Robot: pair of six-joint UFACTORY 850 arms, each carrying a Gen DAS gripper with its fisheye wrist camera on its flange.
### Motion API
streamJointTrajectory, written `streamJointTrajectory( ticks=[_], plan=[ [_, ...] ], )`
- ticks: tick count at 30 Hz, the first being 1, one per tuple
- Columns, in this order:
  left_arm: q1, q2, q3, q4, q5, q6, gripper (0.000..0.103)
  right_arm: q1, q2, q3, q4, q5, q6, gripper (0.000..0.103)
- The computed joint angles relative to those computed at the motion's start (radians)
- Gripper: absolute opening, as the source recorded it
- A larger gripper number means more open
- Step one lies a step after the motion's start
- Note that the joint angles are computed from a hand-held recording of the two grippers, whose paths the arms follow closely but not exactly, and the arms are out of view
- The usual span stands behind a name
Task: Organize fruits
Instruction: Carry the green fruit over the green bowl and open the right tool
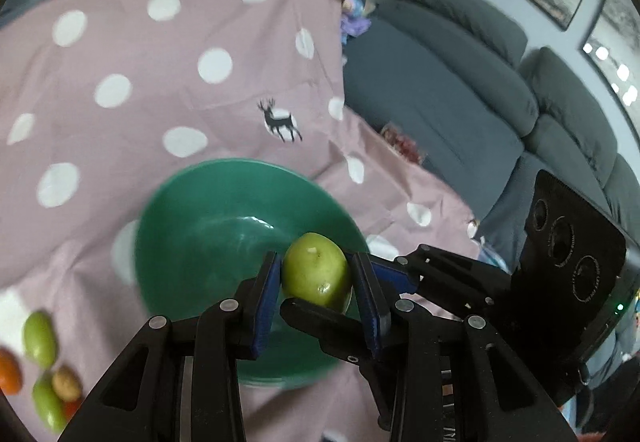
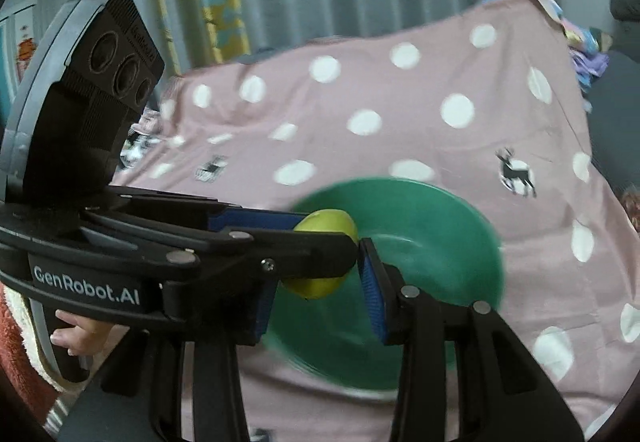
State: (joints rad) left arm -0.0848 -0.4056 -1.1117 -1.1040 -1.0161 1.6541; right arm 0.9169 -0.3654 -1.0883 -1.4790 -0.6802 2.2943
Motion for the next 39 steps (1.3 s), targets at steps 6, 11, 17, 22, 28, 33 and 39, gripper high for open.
streamJointTrajectory(
  ticks=[6, 11, 17, 22, 28, 33, 39],
  plan=[
    [-0.068, -0.08, -0.041, 0.012, 0.061, -0.042, 0.036, -0.064, -0.005, 0.062, -0.031, 0.066, 0.085, 0.04],
    [-0.06, -0.1, -0.043, -0.002, 0.049, -0.056, 0.04, -0.074, -0.013, 0.057, -0.003, 0.086, 0.044, 0.041],
    [-0.001, -0.131, -0.092, 0.057, -0.065, -0.212, 0.081, -0.031, -0.033, 0.009, 0.138, 0.017, -0.118, 0.079],
    [0.118, -0.026, -0.021, -0.031, 0.016, -0.176, 0.092, 0.024, -0.036, -0.033, 0.196, -0.028, -0.163, 0.085],
    [0.336, 0.042, 0.024, -0.074, 0.014, -0.029, 0.096, 0.084, -0.077, -0.119, 0.185, -0.024, -0.166, 0.096],
    [0.502, 0.032, 0.067, -0.171, 0.065, 0.23, 0.101, 0.086, -0.159, -0.229, 0.067, 0.124, -0.099, 0.103],
    [0.56, -0.059, 0.048, -0.1, 0.115, 0.349, 0.101, 0.06, -0.343, -0.469, 0.118, 0.326, -0.229, 0.101]
  ],
)
